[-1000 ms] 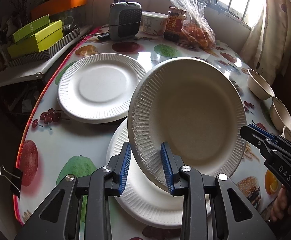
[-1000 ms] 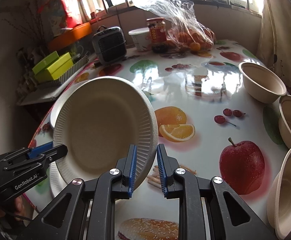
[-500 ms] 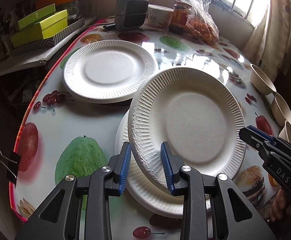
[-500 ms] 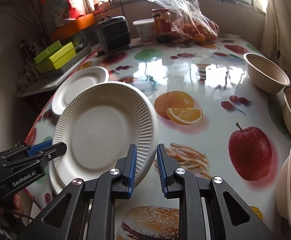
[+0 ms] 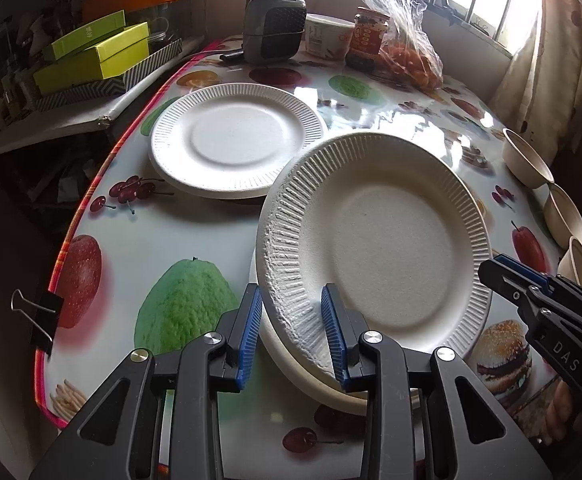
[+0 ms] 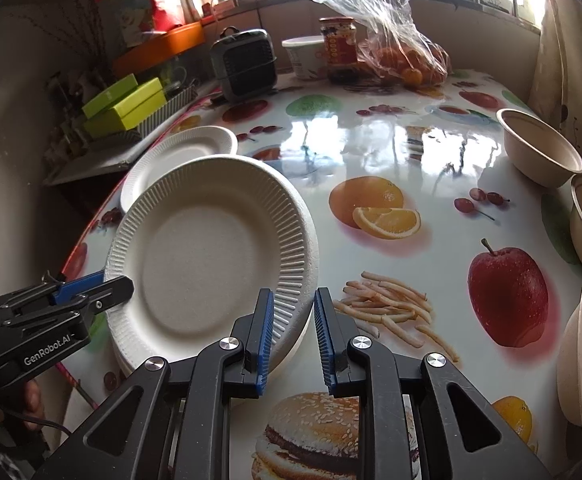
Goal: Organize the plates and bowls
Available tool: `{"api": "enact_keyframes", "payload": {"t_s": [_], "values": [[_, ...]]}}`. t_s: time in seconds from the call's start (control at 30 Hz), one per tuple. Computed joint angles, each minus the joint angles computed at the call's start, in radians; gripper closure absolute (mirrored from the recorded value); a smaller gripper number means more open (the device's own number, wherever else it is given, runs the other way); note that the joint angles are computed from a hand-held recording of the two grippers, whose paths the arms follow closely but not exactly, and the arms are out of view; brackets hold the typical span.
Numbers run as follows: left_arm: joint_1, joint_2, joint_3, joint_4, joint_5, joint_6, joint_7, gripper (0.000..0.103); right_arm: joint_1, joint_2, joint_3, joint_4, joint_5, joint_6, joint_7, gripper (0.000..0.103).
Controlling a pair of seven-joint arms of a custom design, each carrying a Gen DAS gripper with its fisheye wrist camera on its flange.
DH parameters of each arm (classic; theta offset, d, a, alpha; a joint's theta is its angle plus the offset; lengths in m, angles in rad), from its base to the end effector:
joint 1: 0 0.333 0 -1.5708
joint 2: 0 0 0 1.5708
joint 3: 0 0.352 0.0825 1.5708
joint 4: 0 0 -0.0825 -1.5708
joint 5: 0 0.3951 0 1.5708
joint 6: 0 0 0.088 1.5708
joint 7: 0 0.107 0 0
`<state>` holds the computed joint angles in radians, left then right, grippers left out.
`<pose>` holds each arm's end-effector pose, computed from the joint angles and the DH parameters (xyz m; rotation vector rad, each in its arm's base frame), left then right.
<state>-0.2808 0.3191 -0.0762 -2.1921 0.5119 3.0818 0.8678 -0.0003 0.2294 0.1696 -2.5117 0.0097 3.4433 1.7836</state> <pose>0.5601 -0.2492 0.3236 -1.8081 2.0923 -0.7139 0.5196 0.0866 0.3022 -1.6999 1.8275 -0.4757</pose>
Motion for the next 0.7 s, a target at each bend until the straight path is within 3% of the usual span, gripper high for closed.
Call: {"api": "enact_keyframes", "payload": {"t_s": [0.3, 0.7], "values": [[0.014, -0.004, -0.015, -0.014, -0.007, -0.007, 0.007, 0.07, 0.044, -0.001, -0.025, -0.003, 0.05, -0.013, -0.035, 0.082], [0.049, 0.003, -0.057, -0.016, -0.059, -0.013, 0.062, 0.068, 0.043, 0.003, -0.018, 0.001, 0.076, -0.018, -0.056, 0.081]]}}
